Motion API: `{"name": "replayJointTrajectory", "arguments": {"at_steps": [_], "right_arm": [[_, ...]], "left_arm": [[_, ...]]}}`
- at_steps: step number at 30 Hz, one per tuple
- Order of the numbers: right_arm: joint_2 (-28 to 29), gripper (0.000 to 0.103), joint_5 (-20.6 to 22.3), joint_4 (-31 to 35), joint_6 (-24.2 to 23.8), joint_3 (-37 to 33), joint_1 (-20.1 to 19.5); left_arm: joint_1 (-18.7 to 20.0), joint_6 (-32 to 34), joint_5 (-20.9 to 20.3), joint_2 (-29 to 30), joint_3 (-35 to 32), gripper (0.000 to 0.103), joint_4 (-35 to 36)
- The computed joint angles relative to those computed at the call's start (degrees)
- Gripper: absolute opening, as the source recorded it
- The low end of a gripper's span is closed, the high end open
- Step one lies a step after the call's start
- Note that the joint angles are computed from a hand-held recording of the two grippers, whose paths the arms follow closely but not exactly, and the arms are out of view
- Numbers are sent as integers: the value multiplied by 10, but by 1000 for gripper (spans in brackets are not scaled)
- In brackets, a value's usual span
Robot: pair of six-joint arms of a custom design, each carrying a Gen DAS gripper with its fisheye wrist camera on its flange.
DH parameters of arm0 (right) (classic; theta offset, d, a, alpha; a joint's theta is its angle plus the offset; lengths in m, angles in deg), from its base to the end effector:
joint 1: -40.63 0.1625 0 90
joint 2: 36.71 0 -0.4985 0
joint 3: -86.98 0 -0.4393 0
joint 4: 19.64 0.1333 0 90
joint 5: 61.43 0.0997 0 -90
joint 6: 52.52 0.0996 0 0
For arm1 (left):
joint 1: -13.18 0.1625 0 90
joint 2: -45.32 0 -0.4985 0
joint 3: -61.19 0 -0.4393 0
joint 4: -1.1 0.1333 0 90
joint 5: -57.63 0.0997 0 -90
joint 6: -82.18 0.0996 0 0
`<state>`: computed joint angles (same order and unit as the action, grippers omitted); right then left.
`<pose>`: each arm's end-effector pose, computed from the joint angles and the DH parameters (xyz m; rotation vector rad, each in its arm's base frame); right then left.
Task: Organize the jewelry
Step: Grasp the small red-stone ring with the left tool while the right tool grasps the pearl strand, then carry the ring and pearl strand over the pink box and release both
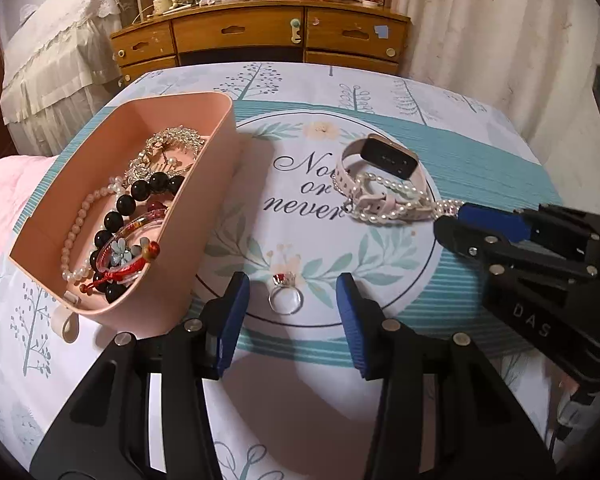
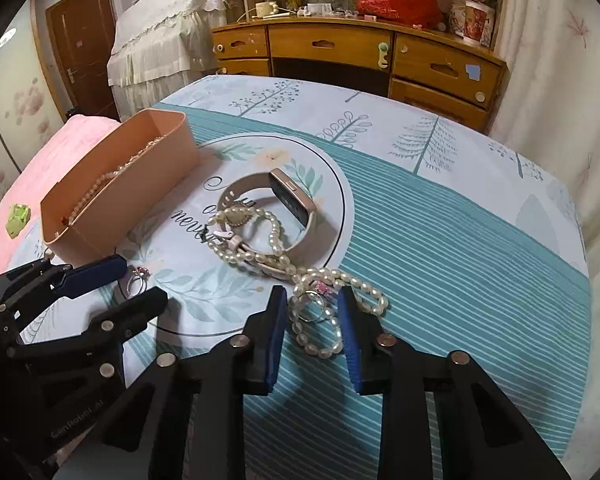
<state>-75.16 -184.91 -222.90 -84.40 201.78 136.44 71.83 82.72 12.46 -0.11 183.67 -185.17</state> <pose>0.1411 -0.6125 0.0390 0.5405 -2.3204 0.6099 -0.1205 -0.5890 0.0556 0.4969 2.3478 -0.6531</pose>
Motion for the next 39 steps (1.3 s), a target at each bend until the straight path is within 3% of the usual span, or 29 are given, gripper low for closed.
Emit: {"name": "replayJointTrajectory", "arguments": {"at_steps": [4, 6, 9, 20, 29, 39], "right_arm": [[-9, 17, 17, 13, 33, 2, -8], [-13, 14, 22, 19, 46, 2, -11], [-18, 13, 32, 29, 64, 1, -15], [-32, 6, 45, 47, 74, 10, -12], [-43, 5, 30, 51, 87, 20, -4], [-76, 5, 23, 40, 114, 52, 19]], "left_arm": [[3, -13, -3, -1, -6, 38, 11], [2, -2, 4, 1, -6, 23, 4], [5, 5, -2, -2, -7, 11, 6], [6, -6, -10, -12, -8, 10, 31], [10, -51, -39, -38, -2, 6, 83], [4, -48, -61, -68, 25, 6, 88]]}}
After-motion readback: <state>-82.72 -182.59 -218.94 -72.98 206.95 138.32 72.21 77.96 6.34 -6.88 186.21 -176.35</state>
